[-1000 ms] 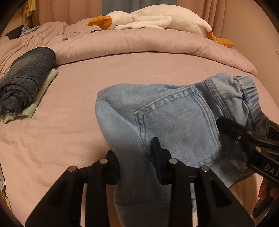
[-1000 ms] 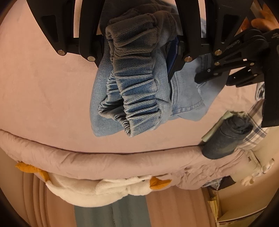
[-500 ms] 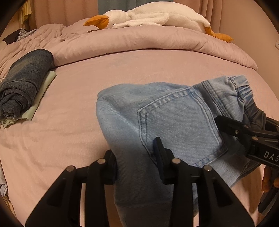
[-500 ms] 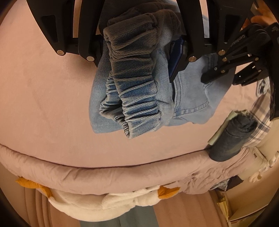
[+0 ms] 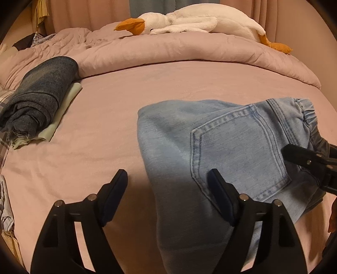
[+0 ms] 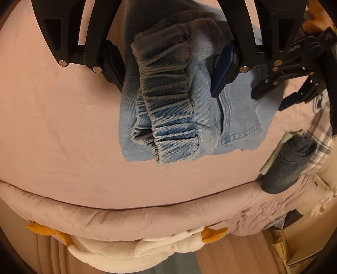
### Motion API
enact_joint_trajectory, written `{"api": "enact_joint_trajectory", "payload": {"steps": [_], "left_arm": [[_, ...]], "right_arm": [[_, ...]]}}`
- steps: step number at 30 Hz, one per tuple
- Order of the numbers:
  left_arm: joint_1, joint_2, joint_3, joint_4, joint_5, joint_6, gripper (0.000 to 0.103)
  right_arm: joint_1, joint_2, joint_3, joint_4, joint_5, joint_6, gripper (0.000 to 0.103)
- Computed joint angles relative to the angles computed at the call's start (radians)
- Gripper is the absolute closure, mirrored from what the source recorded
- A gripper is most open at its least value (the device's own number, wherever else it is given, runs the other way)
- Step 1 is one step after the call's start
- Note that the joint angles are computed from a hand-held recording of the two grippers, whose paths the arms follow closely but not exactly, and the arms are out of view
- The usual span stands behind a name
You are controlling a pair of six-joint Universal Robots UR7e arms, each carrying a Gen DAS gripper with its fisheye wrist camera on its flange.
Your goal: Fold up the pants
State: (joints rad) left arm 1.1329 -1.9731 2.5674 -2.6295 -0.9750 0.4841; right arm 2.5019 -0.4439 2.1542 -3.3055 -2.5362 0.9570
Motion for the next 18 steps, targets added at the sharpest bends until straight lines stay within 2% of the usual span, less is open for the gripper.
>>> {"api": "enact_joint_trajectory", "payload": {"steps": [7,10,11,13,18], "left_arm": [[0.000,-0.070,-0.004,0.038,-0.009,0.002,0.026],[0.018,-0.070,-0.008,0.042,-0.008,0.012,0.025],[0.024,-0.061,-0.008,0.036,-0.005,0.017,0.025],[0.035,-0.043,-0.002,0.012,0.001,0.030,0.024],[0.035,-0.021,0.012,-0.035,0.015,0.053,0.023]], "right_arm": [[0.039,-0.017,0.024,-0.006,-0.020,0.033,0.029],[0.051,-0.015,0.028,-0.006,-0.034,0.047,0.029],[0.053,-0.019,0.027,0.026,-0.043,0.071,0.029],[0.044,-0.022,0.034,0.043,-0.043,0.095,0.029],[0.011,-0.013,0.036,0.050,-0.018,0.092,0.028]]}}
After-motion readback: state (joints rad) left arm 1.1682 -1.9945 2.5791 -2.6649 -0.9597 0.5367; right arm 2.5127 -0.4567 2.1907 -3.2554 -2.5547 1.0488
